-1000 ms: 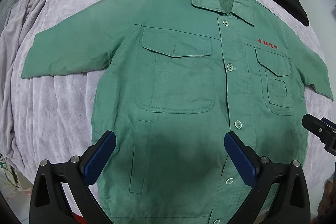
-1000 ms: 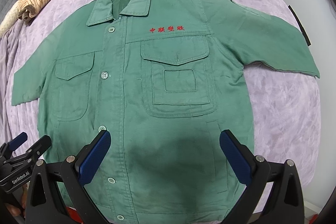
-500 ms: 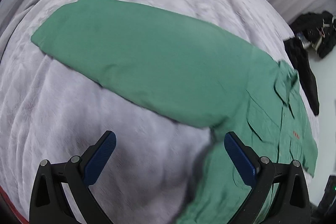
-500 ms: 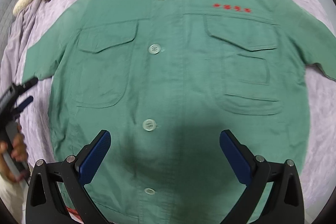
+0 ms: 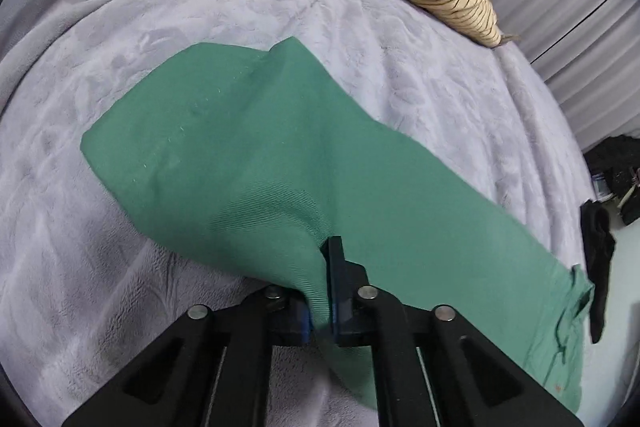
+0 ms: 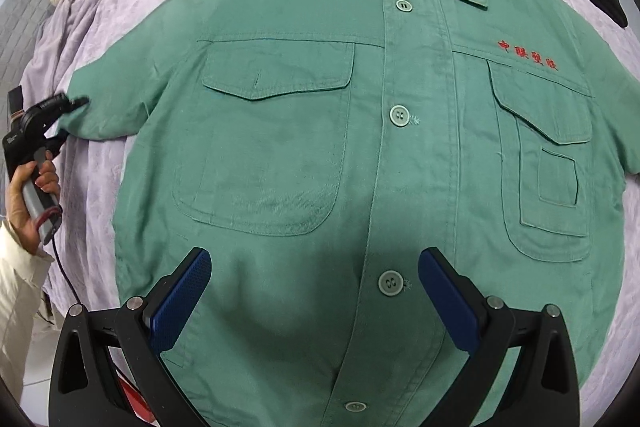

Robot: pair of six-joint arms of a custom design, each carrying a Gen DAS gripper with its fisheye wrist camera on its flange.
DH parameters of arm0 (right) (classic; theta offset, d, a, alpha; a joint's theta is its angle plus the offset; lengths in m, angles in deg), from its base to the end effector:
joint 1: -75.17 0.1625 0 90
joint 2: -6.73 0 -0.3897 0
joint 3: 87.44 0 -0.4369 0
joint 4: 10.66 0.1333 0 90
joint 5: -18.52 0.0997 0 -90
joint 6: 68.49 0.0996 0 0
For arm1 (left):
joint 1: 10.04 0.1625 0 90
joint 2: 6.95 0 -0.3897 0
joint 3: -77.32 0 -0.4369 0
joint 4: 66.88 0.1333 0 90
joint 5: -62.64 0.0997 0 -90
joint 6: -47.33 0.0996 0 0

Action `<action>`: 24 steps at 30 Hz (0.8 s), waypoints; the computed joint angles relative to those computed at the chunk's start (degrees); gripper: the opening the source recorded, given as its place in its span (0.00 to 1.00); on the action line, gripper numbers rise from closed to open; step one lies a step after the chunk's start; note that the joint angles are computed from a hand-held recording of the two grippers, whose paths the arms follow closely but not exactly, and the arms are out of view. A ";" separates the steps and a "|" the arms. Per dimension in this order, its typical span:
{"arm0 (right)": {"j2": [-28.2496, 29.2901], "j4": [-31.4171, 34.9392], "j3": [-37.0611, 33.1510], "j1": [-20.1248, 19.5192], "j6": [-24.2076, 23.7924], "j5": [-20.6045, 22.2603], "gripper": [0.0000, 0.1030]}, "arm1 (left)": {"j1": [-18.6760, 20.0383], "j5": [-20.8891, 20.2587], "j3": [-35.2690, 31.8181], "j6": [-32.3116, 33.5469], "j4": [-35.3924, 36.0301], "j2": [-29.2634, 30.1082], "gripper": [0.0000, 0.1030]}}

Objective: Fold large clothes
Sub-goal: 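Grasp the jacket sleeve nearest the left gripper with the left gripper, then fold the held sleeve across the jacket front and open the left gripper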

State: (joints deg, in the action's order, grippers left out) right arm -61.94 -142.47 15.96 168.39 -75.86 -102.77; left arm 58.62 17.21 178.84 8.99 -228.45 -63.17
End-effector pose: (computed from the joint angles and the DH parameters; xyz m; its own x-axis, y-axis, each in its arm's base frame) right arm 0.1157 -0.6047 0.2044 -0.8426 -0.1113 0.5270 -0.1652 0.9847 -0.0561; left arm -0.0454 -0.6745 0.1564 -0.8115 -0.5417 -0.2190 -0.2258 0.6365 -0.7375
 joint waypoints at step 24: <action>-12.61 -9.40 2.40 -11.43 -2.10 4.85 1.00 | -21.50 -6.03 -38.45 29.45 22.25 39.92 0.08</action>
